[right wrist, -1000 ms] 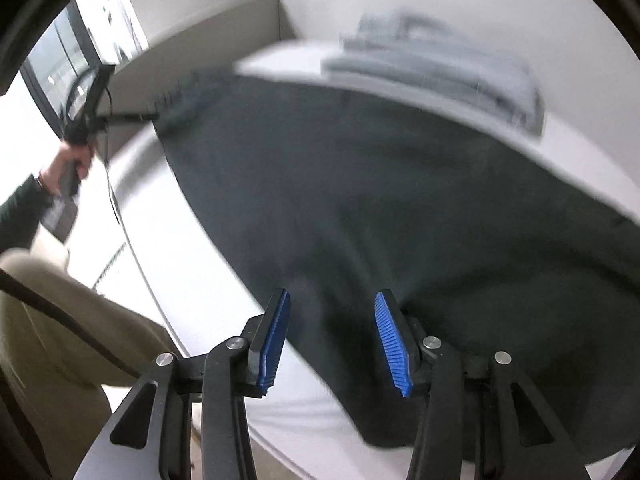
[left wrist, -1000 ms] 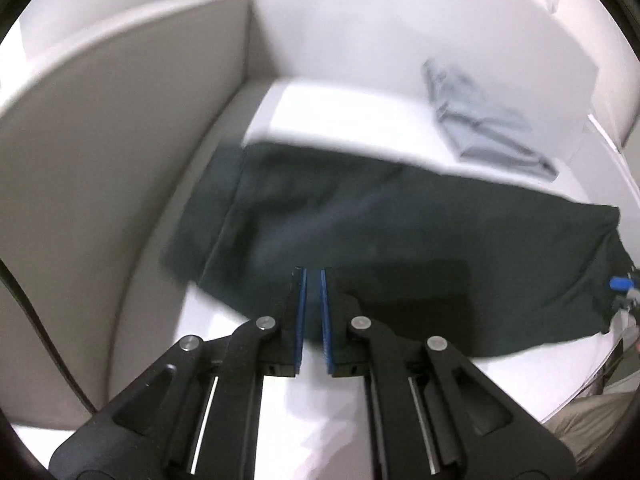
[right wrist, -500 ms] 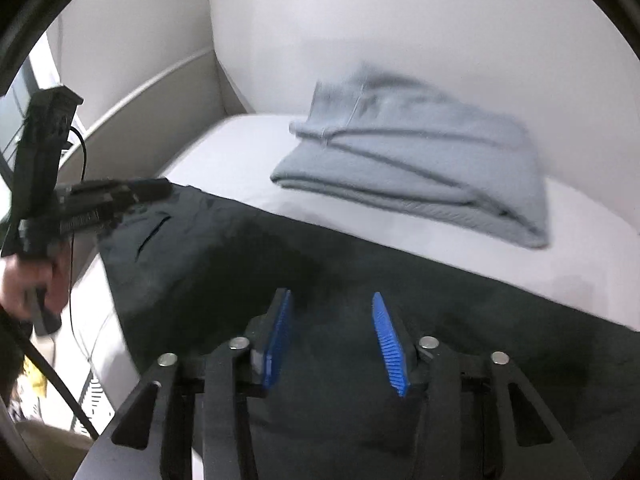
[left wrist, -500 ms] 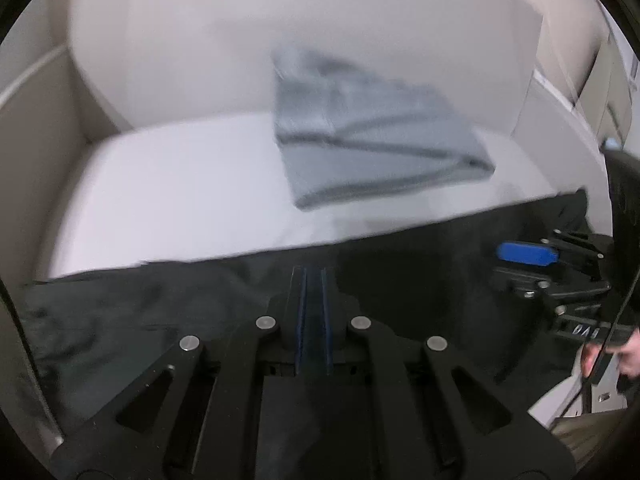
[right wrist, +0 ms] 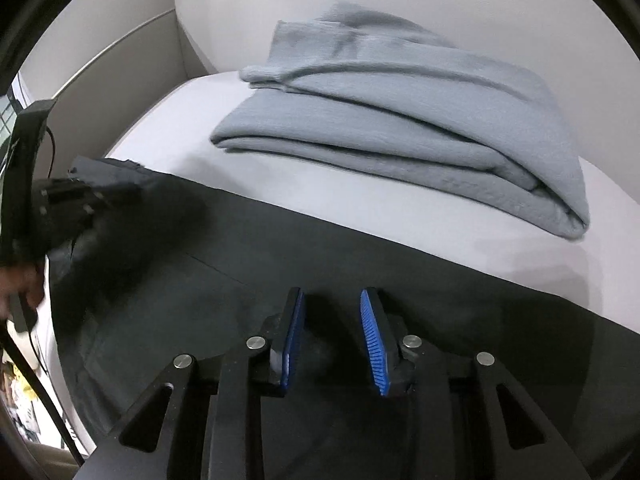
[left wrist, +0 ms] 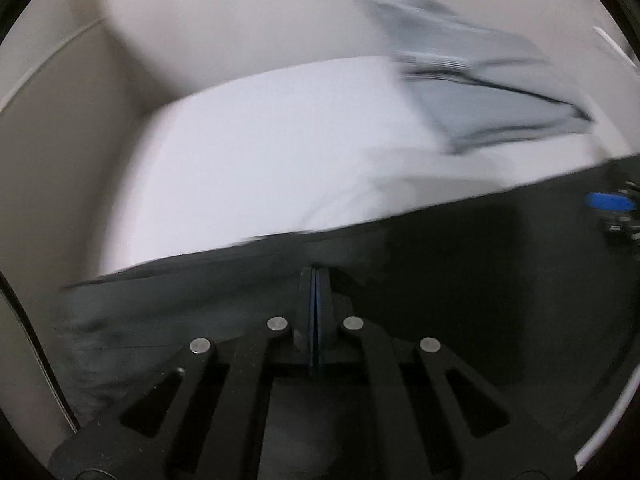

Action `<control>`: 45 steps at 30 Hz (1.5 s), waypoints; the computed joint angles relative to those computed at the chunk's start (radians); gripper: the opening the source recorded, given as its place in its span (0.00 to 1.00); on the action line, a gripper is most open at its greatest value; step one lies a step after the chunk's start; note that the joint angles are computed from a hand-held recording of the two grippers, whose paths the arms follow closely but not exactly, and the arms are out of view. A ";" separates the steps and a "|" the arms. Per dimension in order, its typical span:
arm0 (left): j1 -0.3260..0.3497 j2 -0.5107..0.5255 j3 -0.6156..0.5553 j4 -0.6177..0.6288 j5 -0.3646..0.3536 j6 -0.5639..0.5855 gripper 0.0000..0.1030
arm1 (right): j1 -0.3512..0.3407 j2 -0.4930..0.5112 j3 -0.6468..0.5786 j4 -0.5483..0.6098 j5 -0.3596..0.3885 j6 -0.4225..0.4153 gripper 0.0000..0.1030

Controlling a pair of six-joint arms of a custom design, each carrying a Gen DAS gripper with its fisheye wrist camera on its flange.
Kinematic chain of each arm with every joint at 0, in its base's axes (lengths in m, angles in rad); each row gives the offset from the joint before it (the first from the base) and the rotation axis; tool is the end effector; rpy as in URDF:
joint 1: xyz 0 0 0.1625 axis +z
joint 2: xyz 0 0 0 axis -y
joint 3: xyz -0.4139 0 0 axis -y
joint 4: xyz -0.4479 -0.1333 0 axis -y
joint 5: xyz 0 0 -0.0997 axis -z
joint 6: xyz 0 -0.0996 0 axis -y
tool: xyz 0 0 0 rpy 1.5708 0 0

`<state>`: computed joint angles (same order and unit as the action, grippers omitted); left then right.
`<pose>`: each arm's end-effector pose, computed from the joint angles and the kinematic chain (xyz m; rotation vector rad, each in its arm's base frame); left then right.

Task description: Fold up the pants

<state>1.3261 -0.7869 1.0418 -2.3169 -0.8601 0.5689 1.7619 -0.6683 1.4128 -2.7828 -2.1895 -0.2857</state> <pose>-0.0134 -0.8719 0.3231 0.7239 2.2288 -0.4375 0.2223 -0.7513 0.0880 0.3977 -2.4268 0.5461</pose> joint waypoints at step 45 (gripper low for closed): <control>-0.184 -0.370 0.611 0.117 -0.233 -0.208 0.00 | -0.038 -0.403 0.467 -0.035 0.160 0.222 0.28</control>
<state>1.1417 -1.1565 1.6528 -2.1994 -1.0931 0.3606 1.7244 -1.0708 1.8795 -2.8175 -2.0297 -0.0641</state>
